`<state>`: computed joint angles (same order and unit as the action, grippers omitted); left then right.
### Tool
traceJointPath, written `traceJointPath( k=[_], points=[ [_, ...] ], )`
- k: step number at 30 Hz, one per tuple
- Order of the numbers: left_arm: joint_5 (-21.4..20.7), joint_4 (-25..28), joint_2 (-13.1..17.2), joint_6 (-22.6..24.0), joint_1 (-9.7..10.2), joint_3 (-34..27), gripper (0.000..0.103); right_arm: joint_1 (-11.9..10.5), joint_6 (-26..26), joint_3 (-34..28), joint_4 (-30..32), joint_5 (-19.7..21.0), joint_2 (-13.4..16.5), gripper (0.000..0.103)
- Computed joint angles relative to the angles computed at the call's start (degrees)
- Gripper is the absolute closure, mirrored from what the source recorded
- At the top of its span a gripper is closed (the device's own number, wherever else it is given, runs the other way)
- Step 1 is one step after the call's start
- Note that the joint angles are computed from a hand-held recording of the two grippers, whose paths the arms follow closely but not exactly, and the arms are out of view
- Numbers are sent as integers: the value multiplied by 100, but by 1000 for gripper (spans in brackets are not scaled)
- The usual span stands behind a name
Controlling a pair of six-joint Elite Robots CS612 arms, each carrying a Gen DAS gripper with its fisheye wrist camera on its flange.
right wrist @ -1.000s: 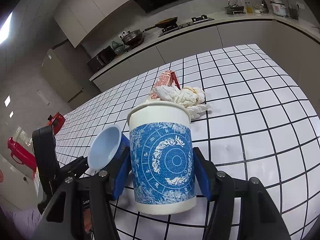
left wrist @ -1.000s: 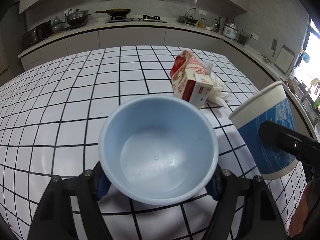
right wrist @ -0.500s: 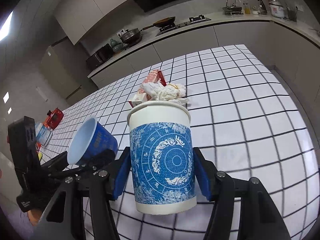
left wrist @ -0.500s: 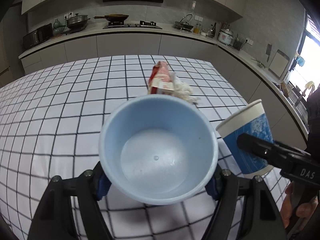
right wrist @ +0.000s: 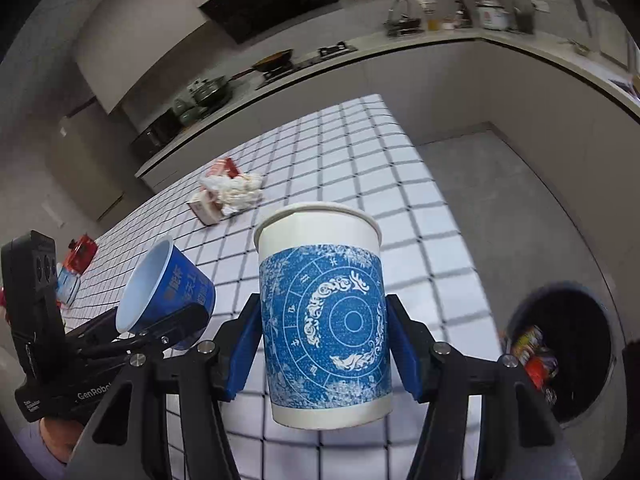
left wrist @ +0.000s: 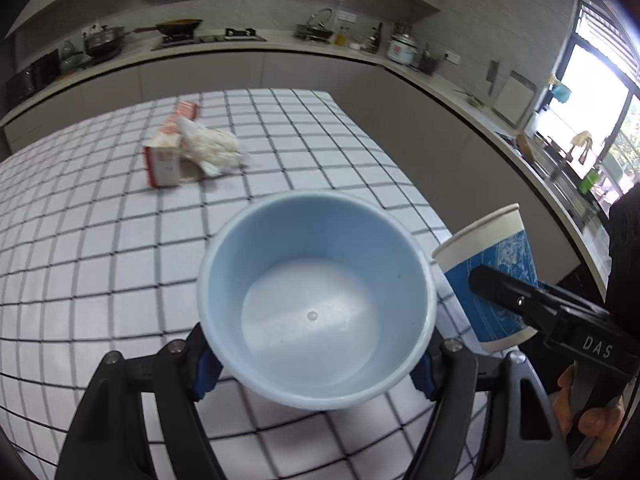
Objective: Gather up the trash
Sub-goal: 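Carry the paper cup and blue bowl with both tools over the bucket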
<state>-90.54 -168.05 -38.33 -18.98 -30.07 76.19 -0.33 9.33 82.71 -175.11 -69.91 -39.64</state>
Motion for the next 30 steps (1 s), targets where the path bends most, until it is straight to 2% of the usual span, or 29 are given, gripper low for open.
traceJointPath(
  k=[5, 11, 18, 23, 30],
  points=[
    [12, 119, -15, 27, -201, 4, 28, -155, 119, 548, -96, -227, -260, 41],
    [152, 154, -16, 131, -469, -58, 28, -387, 179, 1009, -406, -209, -466, 41],
    [410, 410, 240, -113, -832, -541, 28, -948, -135, 1236, -473, 168, -503, 41],
    [583, 878, 521, -531, -1088, -1103, 28, -1429, -712, 1071, 72, 398, -370, 41],
    [597, 1513, 921, -901, -1314, -1854, 28, -1809, -1379, 700, 845, 443, -134, 41]
  ],
)
